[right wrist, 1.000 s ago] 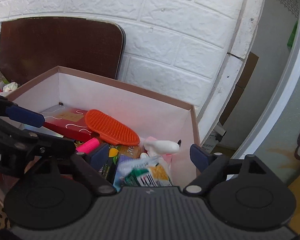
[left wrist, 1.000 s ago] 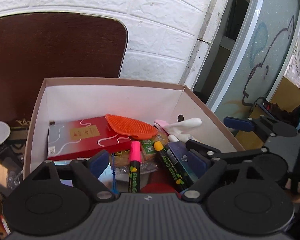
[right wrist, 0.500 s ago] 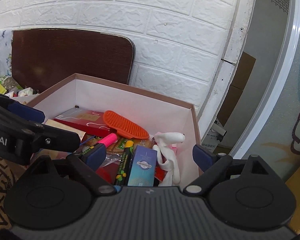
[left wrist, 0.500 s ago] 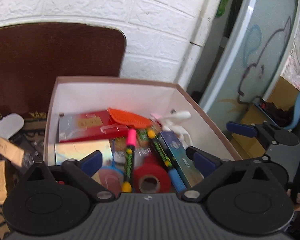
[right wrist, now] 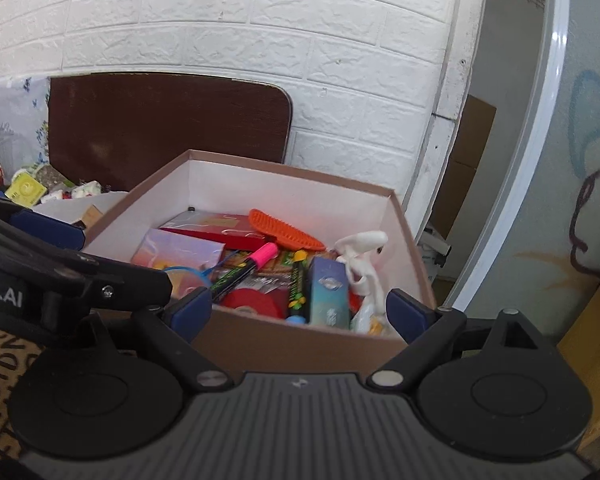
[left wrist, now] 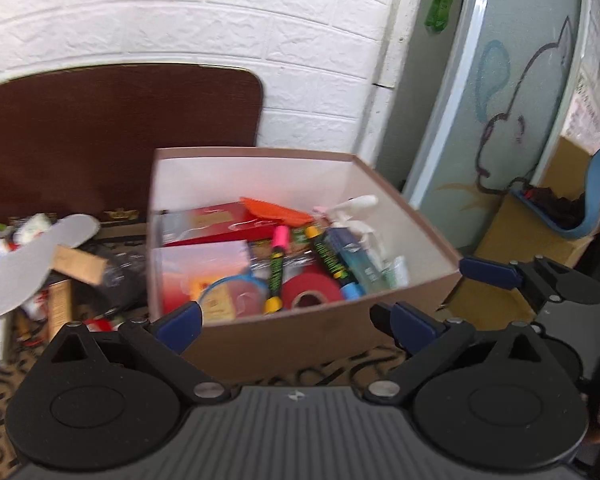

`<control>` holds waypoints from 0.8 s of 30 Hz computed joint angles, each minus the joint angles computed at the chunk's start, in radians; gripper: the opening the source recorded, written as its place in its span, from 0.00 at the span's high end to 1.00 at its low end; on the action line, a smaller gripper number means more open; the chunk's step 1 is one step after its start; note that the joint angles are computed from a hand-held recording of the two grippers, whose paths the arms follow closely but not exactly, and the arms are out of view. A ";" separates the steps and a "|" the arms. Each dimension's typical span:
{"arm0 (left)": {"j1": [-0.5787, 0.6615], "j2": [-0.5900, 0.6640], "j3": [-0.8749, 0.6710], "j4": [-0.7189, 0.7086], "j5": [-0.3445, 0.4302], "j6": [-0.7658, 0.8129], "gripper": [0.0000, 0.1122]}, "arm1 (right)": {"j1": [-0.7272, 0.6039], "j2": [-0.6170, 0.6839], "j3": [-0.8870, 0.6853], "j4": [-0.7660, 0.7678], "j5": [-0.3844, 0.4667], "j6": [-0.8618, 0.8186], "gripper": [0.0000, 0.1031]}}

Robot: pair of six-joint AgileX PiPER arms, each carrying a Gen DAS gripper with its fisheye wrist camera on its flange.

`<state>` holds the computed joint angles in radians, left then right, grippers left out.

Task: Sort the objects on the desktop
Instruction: 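Move both grippers back over the pile near the gold box and tape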

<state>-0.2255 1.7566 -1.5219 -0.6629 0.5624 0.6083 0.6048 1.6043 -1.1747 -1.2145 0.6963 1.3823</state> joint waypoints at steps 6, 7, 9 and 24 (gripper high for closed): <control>0.016 -0.084 0.153 0.160 -0.086 -0.153 0.08 | 0.124 0.042 0.017 -0.035 0.050 0.151 0.11; 0.026 -0.086 0.165 0.173 -0.091 -0.168 0.08 | 0.141 0.059 0.008 -0.024 0.053 0.155 0.11; 0.056 -0.091 0.187 0.154 -0.088 -0.149 0.08 | 0.164 0.090 -0.005 -0.015 0.037 0.156 0.11; 0.361 -0.104 0.348 -0.159 -0.048 0.089 0.08 | 0.245 0.297 -0.215 0.124 -0.174 -0.033 0.11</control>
<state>0.1350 1.6528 -1.1734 -0.8222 0.5149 0.6969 0.8500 1.9012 -1.3901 -1.0909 0.5219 1.3490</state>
